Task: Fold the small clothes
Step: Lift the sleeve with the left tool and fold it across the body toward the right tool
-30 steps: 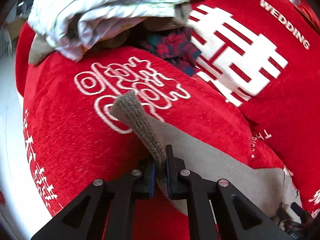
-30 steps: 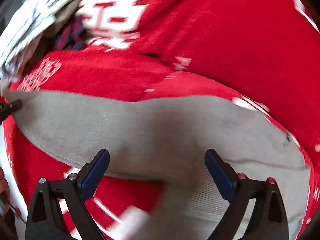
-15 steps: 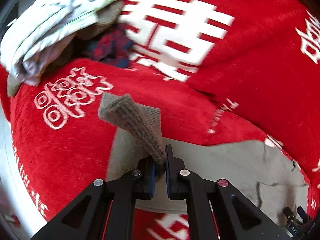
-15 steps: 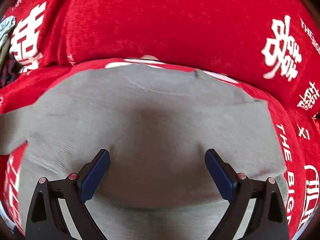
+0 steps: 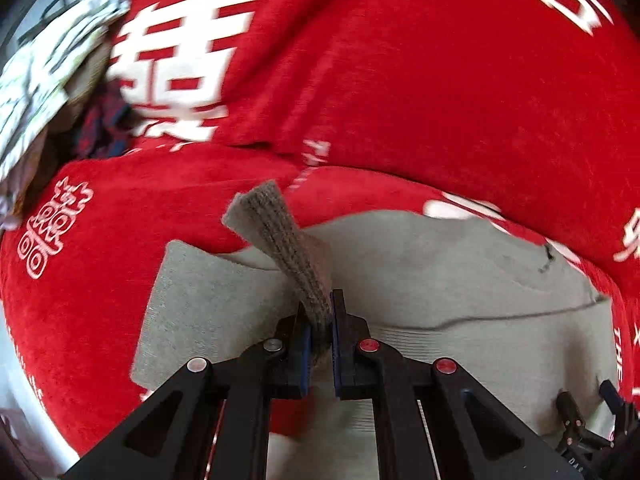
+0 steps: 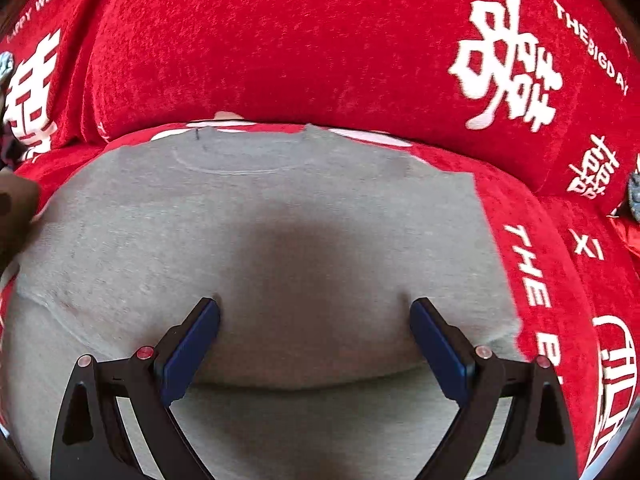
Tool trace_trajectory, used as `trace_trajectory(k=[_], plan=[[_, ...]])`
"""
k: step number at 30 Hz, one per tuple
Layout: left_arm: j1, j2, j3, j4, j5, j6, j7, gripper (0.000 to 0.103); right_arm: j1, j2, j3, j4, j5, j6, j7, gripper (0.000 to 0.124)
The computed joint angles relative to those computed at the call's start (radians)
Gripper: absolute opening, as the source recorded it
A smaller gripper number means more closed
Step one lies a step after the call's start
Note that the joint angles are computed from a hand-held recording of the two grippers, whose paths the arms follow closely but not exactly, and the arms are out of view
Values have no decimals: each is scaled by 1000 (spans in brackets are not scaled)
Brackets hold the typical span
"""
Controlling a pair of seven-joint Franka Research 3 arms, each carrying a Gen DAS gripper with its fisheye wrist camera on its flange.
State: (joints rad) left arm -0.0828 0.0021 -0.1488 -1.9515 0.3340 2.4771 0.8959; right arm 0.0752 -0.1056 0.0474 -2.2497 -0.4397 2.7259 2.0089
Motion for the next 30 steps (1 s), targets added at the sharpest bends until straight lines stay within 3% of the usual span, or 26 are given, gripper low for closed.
trace_trajectory(k=[3,16,21,24,30], plan=[[-31,41,-24,58,27,-36,-12,9,-14,-24,-10,-31,-14,22,-11,97],[-199,214,-64,318,158,-191,-28,9,-33,-81,-34,-150,291,159,-273,98],[-251,254,-70,391,185,-211,8,9,-45,-94,-20,-165,343,166,-313,98],[-268,276,-79,425,162,-203,60,9,-12,-117,-52,-186,450,149,-400,98],[-291,323,-101,480,79,-183,193,9,-60,-167,-18,-242,422,155,-435,98]])
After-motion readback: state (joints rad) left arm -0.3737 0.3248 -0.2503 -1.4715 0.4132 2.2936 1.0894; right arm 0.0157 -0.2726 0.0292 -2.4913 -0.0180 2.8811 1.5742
